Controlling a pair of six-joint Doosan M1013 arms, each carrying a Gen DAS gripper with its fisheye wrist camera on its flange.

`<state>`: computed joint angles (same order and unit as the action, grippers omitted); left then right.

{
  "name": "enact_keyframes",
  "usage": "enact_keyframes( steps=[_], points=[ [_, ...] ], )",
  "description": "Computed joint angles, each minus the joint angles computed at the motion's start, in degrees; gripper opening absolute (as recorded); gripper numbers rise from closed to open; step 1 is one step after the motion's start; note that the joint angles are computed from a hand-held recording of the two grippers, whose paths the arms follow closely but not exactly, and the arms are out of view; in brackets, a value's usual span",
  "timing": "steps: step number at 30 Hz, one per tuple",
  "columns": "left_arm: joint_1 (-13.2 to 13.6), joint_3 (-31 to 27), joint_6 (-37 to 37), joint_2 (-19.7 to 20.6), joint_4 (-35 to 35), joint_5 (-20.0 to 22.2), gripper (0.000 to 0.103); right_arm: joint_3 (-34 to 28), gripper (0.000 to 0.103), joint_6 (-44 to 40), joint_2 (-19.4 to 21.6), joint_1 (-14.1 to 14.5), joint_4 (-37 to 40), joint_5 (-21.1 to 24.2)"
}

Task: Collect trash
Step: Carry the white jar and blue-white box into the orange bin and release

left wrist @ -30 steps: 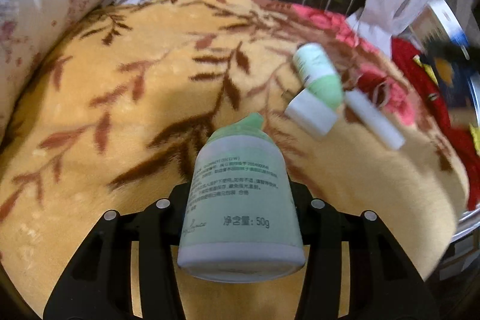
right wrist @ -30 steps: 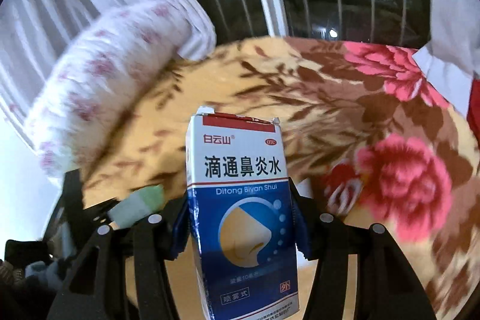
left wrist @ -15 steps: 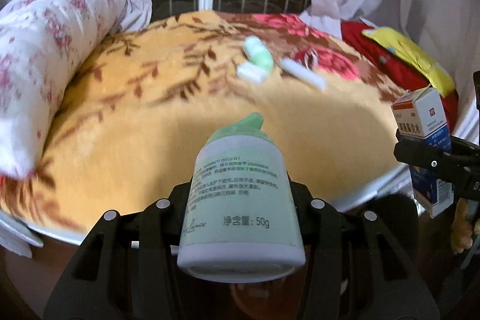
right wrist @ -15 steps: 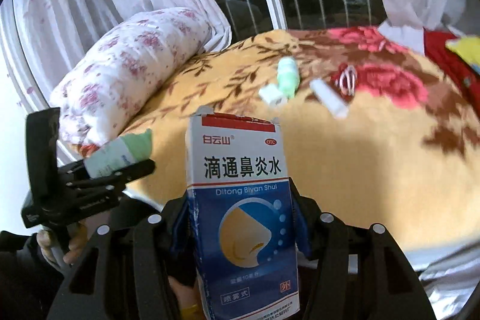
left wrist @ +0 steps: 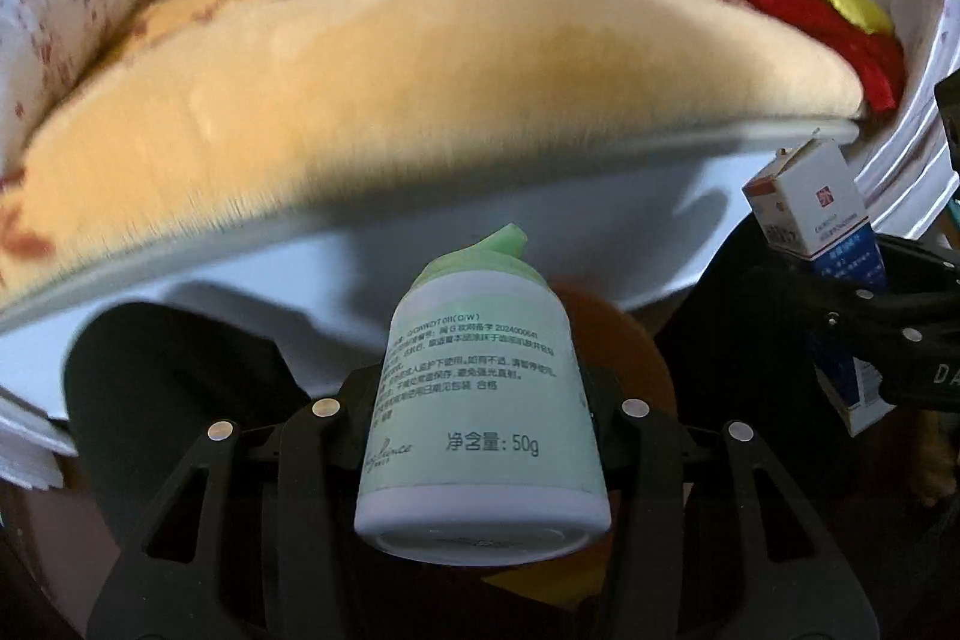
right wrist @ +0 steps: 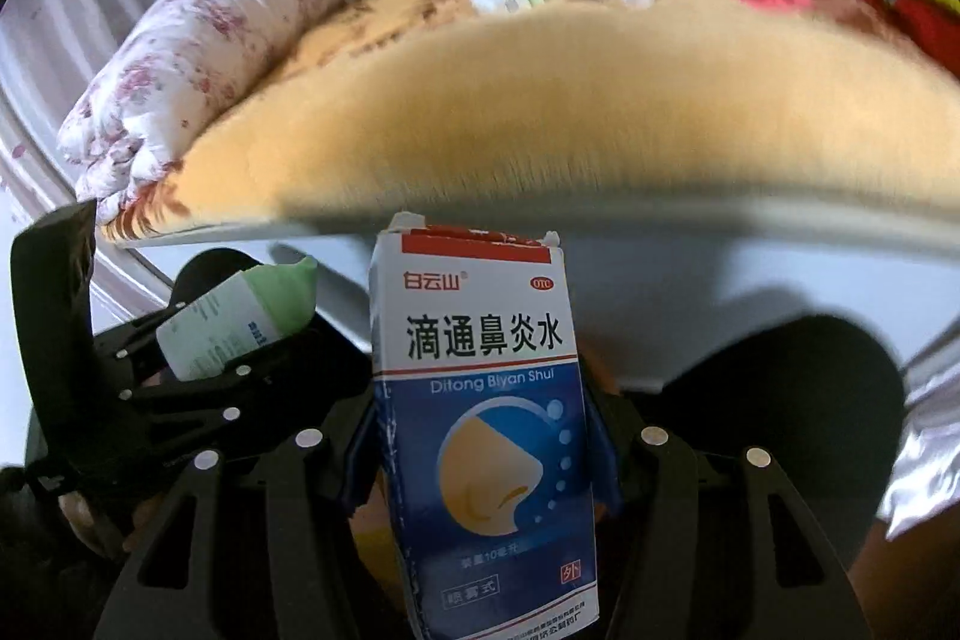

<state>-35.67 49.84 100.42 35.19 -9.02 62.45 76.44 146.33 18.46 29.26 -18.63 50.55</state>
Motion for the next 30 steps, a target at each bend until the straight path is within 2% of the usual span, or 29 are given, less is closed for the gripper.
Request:
enact_keyframes(
  steps=[7, 20, 21, 22, 23, 24, 30],
  points=[
    [-0.8, -0.8, -2.3, 1.8, 3.8, 4.4, 0.046, 0.9, 0.055, 0.2, 1.3, -0.9, 5.5, 1.2],
    [-0.6, -3.9, -3.4, 4.4, 3.4, 8.3, 0.046, -1.2, 0.057, -1.0, 3.4, -1.3, 6.1, 5.3],
    [-0.7, -3.9, -3.6, 4.4, 3.8, 8.5, 0.047, -1.7, 0.058, -0.9, 3.7, -1.4, 6.2, 5.8],
    [-0.7, -3.9, -3.6, 4.4, 4.1, 8.5, 0.052, -1.9, 0.063, -0.9, 3.8, -1.5, 6.4, 6.1],
    [-0.7, -3.7, -3.6, 4.2, 4.4, 8.1, 0.062, -1.8, 0.065, -1.0, 3.8, -1.6, 6.6, 6.1],
    [-0.8, -3.3, -3.7, 4.0, 4.7, 7.4, 0.065, -1.8, 0.065, -0.9, 3.8, -1.6, 6.5, 6.0],
    [-0.9, -3.2, -4.2, 4.0, 4.8, 6.2, 0.068, -1.3, 0.069, 1.2, 3.1, -1.0, 3.6, 5.7]
  ],
)
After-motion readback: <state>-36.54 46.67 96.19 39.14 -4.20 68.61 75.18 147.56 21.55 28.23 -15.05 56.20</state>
